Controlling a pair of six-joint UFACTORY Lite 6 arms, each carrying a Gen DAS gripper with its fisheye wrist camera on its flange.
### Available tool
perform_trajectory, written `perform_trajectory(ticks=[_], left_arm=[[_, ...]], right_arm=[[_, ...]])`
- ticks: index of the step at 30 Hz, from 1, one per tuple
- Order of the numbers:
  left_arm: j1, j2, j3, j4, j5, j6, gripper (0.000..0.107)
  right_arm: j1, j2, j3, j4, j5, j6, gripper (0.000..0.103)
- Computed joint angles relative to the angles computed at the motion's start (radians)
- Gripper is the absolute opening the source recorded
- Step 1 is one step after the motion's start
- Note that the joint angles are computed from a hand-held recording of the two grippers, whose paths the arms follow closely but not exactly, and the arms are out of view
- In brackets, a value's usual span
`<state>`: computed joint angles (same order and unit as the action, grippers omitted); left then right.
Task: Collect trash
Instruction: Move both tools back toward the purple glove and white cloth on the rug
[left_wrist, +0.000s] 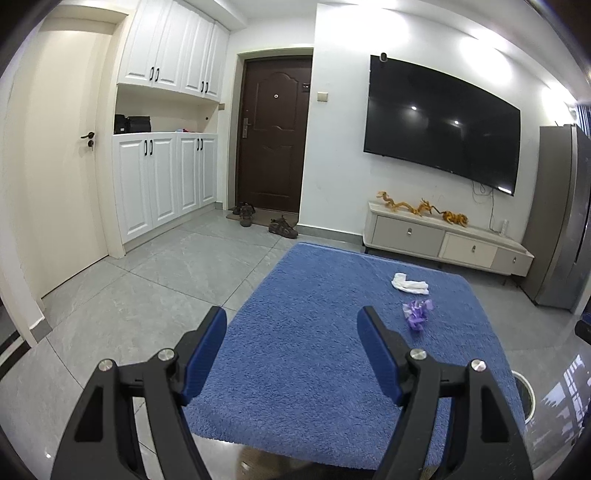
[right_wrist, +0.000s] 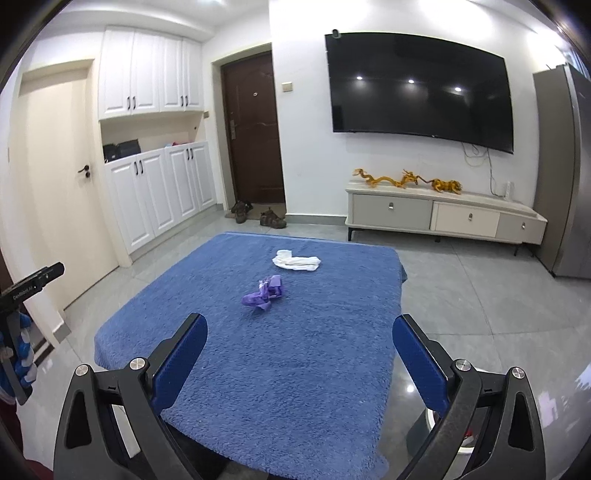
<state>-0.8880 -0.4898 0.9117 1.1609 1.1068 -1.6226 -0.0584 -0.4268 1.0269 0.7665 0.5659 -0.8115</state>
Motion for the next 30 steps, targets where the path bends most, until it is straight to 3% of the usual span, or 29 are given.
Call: perform_trajectory(ticks=[8,15,22,30], left_arm=[[0.015,0.124,0.067,-0.026,-0.057,0.007,0.072],[0.133,0.242,0.099,-0.028,-0.210,-0.006,0.072],[0.297,0.386,0.144,-0.044,-0.425,0.035,0.072],[0.377,0.695,0.392,-0.204,-0.602,0.228,0.072]], right_arm=[[-0.154,0.028,-0.093,0.190,0.045,-0.211,0.099],[-0.210,0.148,-0.081,0.225,0.013,-0.265,0.099],[-0.132,0.317,0.017,0.168,-0.085,-0.170,0.099],[-0.005,0.549,0.207,0.084,-0.146,-0.078,0.099]])
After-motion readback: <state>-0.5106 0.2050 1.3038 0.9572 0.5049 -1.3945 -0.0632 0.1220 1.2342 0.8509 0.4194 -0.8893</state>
